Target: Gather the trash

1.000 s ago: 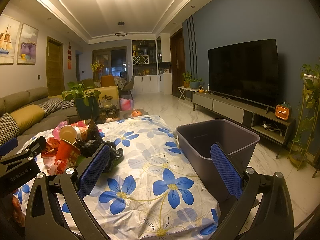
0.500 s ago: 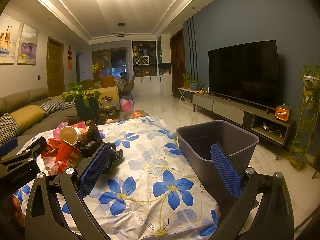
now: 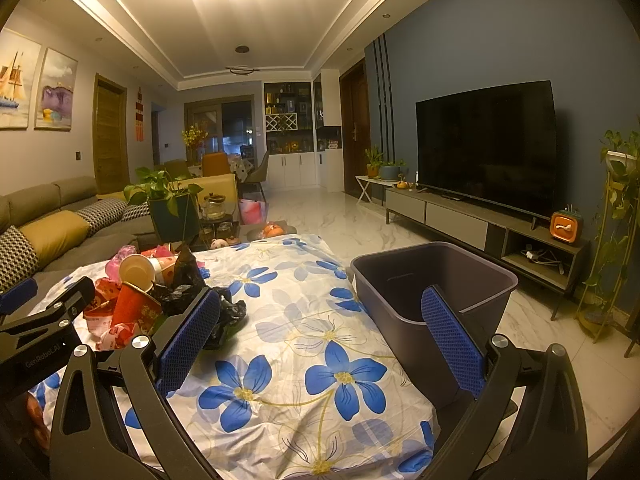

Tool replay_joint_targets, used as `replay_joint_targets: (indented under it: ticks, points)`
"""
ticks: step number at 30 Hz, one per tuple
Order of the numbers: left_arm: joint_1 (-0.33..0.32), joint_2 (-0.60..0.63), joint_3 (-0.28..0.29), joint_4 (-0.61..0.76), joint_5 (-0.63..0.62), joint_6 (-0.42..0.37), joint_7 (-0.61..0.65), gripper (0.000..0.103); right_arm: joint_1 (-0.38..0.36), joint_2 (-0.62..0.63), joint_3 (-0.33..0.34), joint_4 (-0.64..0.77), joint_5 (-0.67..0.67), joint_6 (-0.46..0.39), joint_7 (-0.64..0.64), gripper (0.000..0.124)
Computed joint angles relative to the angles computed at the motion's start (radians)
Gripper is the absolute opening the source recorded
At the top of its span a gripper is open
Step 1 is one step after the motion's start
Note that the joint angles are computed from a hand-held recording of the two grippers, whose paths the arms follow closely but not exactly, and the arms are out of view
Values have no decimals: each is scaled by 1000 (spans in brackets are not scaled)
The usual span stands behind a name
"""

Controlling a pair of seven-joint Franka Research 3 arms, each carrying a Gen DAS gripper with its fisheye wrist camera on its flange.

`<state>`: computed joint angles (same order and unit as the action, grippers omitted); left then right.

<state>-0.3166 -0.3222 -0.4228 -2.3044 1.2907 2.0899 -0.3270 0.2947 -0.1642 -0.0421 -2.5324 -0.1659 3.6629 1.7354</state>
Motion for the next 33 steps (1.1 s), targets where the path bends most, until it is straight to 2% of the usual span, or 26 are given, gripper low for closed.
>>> replay_joint_targets:
  ticks: [13, 16, 33]
  points:
    - [2, 5, 2, -1, 8, 9, -7, 98, -4, 5, 5, -4, 7, 8, -3, 98]
    - [1, 0, 4, -6, 10, 11, -11, 98, 4, -20, -13, 7, -17, -29, 16, 98]
    - [6, -9, 10, -17, 14, 33, -18, 98, 3, -10, -7, -1, 4, -8, -2, 98]
